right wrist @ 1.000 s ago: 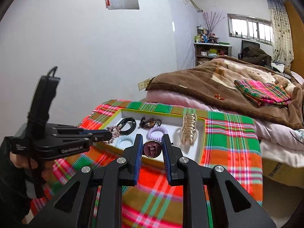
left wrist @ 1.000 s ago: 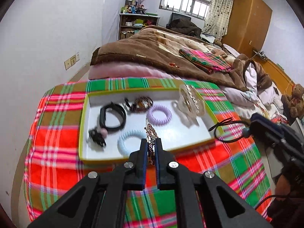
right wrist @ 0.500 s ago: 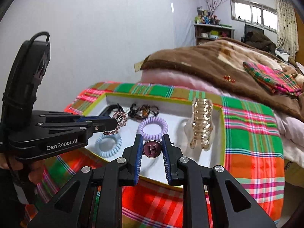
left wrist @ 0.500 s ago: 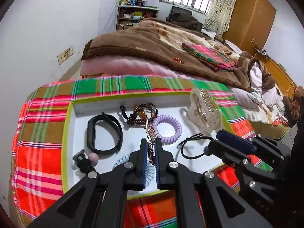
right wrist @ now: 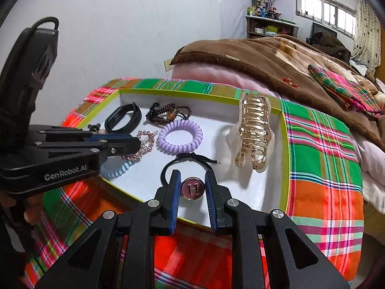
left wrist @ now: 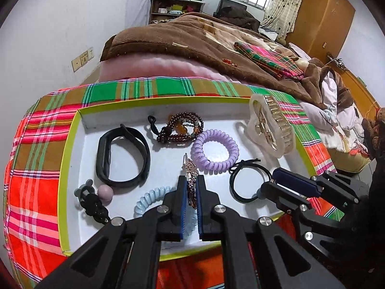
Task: Organize jewelry
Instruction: 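Open both grippers to drop the brooch and hair tie into the box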
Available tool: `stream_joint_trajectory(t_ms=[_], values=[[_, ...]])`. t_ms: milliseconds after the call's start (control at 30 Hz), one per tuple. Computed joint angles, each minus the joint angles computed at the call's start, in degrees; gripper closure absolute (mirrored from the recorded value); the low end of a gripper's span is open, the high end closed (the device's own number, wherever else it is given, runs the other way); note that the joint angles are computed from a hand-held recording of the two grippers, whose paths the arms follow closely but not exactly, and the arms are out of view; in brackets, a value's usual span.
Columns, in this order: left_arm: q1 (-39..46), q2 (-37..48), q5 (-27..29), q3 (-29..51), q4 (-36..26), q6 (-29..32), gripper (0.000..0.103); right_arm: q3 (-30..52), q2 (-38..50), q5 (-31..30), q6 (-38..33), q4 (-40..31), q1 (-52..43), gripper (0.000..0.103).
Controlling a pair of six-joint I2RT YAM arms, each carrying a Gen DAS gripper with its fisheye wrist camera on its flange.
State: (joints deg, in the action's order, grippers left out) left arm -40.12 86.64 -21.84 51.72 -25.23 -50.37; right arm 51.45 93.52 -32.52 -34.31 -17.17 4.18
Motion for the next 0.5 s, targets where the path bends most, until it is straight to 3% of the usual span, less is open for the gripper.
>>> stream_joint_trajectory(t_ms=[200, 333, 500], values=[[0.1, 0.2, 0.1, 0.0, 0.0, -0.3, 0.092, 0.0, -0.1, 0.6, 0.1, 0.0, 0.3, 0.082], [-0.2, 0.2, -0.2, 0.2, -0.5, -0.6, 0.080, 0.0, -0.2, 0.7, 0.3, 0.1, 0.6, 0.082], [-1.0, -0.3, -1.3, 0.6, -2.0, -1.8, 0.072, -0.7, -1.4, 0.2, 0.4, 0.1, 0.2, 0.081]])
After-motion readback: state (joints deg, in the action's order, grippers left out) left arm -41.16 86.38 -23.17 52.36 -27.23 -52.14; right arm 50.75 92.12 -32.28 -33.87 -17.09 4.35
